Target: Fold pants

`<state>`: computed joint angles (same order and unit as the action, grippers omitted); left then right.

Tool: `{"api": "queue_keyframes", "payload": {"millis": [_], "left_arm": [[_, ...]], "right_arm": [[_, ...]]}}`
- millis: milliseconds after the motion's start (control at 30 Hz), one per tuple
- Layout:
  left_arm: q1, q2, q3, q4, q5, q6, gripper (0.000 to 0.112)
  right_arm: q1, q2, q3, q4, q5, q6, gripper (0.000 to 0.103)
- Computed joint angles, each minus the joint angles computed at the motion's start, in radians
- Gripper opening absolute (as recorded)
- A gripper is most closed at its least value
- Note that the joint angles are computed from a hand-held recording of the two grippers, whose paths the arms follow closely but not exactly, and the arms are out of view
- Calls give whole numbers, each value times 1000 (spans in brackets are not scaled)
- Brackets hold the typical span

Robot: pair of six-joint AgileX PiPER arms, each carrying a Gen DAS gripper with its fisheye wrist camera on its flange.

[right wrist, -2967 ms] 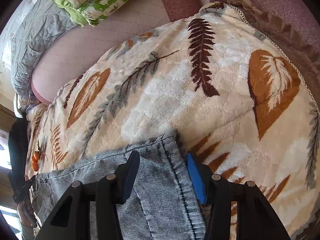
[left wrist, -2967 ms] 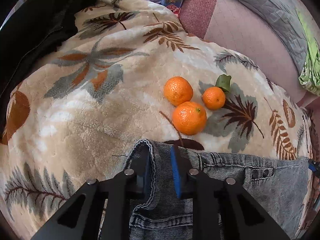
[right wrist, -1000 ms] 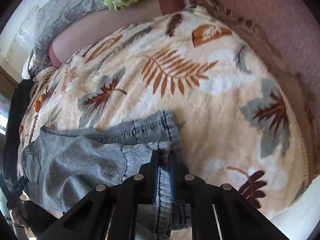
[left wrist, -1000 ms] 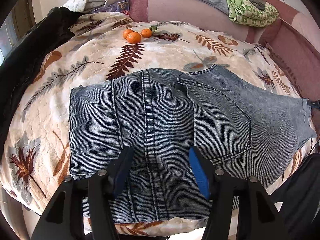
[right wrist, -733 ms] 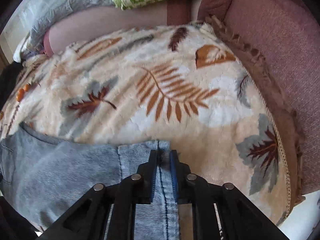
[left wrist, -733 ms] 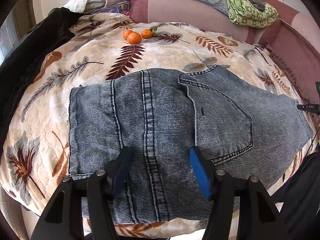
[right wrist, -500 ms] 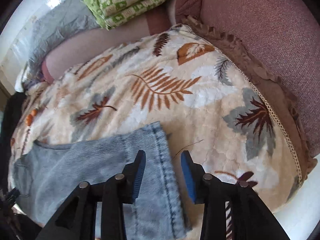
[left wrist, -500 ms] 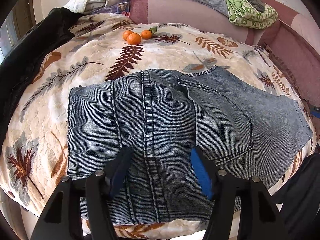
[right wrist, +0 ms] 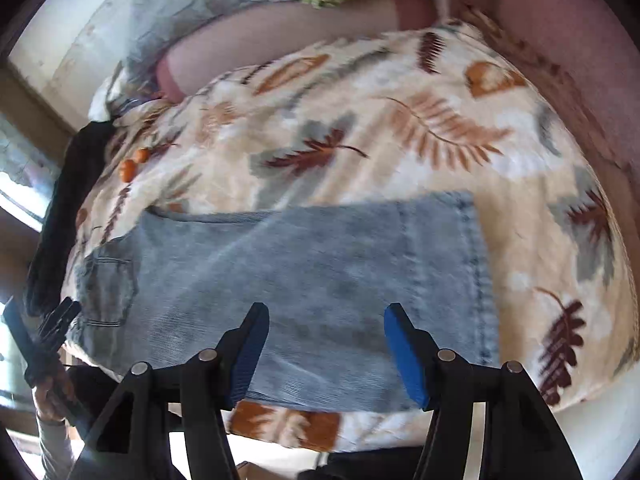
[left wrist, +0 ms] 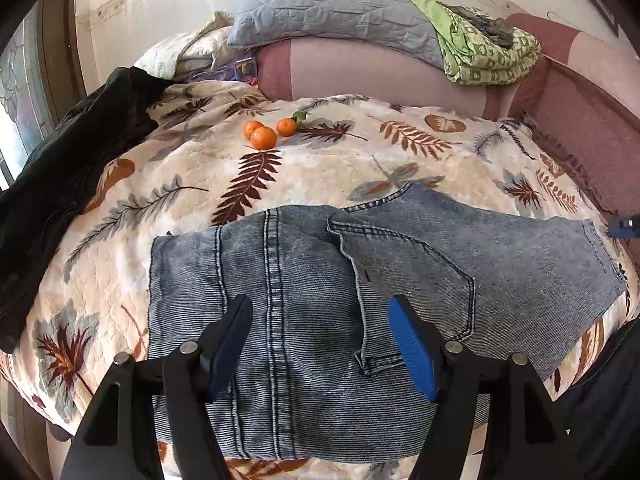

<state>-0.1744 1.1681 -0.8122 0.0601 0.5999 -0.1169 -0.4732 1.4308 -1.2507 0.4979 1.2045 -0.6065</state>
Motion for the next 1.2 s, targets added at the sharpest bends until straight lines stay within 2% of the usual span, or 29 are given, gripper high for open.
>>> {"api": "queue_keyframes", "payload": {"millis": [67, 167, 233, 300, 367, 433, 467, 500, 533, 600, 667, 700, 733, 800, 833, 900, 933, 967, 1000, 1067, 1133, 1200], "left_arm": [[4, 52, 17, 47, -9, -49, 72], [95, 42, 69, -134, -72, 89, 74], [114, 41, 79, -182, -85, 143, 74], [107, 32, 96, -177, -105, 143, 75], [99, 25, 104, -162, -112, 139, 75], [117, 26, 105, -212, -114, 191, 75], [125, 28, 105, -232, -114, 213, 75], [130, 28, 105, -247, -114, 229, 75], [132, 28, 106, -252, -116, 236, 75], [128, 24, 111, -243, -123, 232, 75], [115, 29, 111, -210, -133, 198, 76], [103, 35, 107, -180, -137, 165, 77], [92, 40, 104, -151, -139, 132, 77], [71, 45, 102, -94, -143, 68, 79], [65, 43, 103, -74, -144, 45, 79], [55, 41, 106, -44, -148, 9, 79], [53, 41, 106, -38, -149, -2, 80], [52, 43, 105, -38, -149, -8, 80], [51, 45, 103, -36, -149, -17, 81], [41, 48, 99, -6, -149, -61, 81], [30, 45, 97, 33, -150, -107, 81], [19, 30, 104, 81, -158, -161, 81]], "right_arm": [[183, 41, -49, -30, -52, 69, 64], [444, 138, -133, -126, -136, 191, 64], [573, 232, -226, -162, -155, 228, 64], [678, 317, -309, -224, -174, 271, 64], [748, 422, -423, -277, -163, 306, 64], [805, 524, -529, -363, -136, 346, 64], [827, 580, -588, -409, -103, 359, 60], [841, 623, -635, -437, -71, 355, 47], [854, 648, -662, -455, -50, 346, 15], [893, 624, -626, -529, -102, 339, 2], [929, 605, -588, -634, -174, 383, 1], [931, 626, -605, -649, -168, 398, 1], [923, 647, -610, -644, -171, 413, 1], [914, 617, -527, -654, -278, 453, 3], [901, 591, -488, -641, -316, 479, 8], [868, 507, -390, -646, -376, 572, 29], [837, 442, -321, -598, -415, 573, 44], [789, 362, -242, -510, -447, 534, 54], [737, 290, -184, -410, -455, 481, 57], [589, 153, -80, -210, -399, 373, 65], [402, 55, -8, -10, -261, 242, 65], [202, 2, 105, 174, -167, 117, 68]]}}
